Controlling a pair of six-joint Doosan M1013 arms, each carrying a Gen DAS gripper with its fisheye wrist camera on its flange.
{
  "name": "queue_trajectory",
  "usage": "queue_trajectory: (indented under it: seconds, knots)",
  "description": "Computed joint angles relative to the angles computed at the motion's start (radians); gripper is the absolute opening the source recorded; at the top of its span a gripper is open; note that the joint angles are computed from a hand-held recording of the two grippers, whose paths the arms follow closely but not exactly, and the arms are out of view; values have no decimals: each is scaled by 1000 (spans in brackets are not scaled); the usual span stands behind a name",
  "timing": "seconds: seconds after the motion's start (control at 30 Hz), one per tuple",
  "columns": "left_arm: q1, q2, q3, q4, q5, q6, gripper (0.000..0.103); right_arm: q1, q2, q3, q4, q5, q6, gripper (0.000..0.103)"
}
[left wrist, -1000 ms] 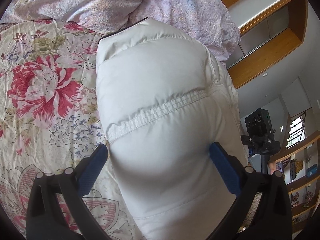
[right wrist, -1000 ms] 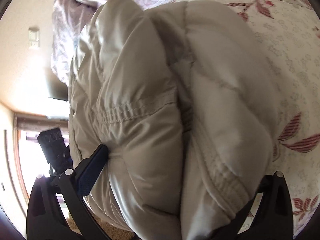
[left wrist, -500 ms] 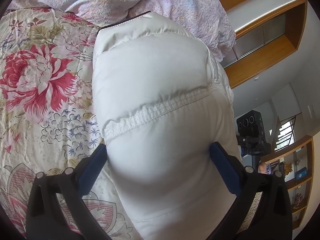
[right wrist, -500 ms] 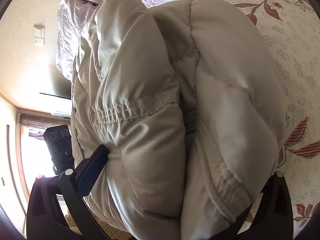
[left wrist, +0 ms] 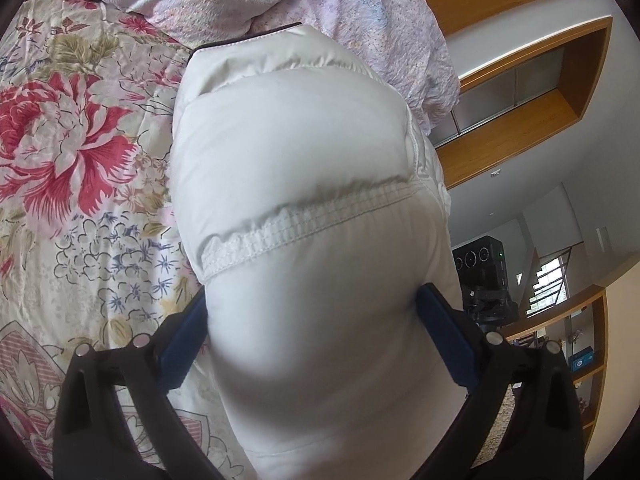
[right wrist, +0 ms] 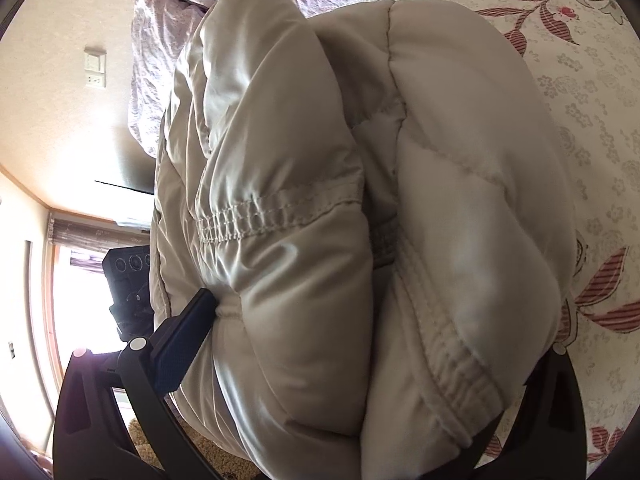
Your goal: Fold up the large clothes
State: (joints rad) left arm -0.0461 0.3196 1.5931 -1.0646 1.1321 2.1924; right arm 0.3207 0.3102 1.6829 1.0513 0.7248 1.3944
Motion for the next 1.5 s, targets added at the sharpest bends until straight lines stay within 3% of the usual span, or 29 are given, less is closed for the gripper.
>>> queue_trajectory:
  seconds: [0.13, 0.43, 0.6, 1.07, 1.37, 1.43, 1.5]
  knots:
    - [7, -9, 10, -26, 13, 52, 81, -4, -4, 29, 95, -4, -105, 102]
    - [13, 0, -6, -74, 14, 104, 71, -14, -10, 73, 266, -13, -246, 92]
    - [34, -4, -23, -119, 0, 138, 67, -3, 11, 46, 347, 2, -331, 89]
    - [141, 7, -45, -130, -119, 121, 66, 47, 187, -215, 210, 70, -228, 86]
    - [148, 18, -45, -84, -202, 133, 71, 50, 224, -228, 206, 31, -203, 86]
    - [141, 25, -51, -58, -223, 109, 77, 54, 220, -216, 191, 6, -186, 90]
    - [134, 24, -55, -25, -244, 83, 84, 68, 207, -204, 123, -38, -129, 101]
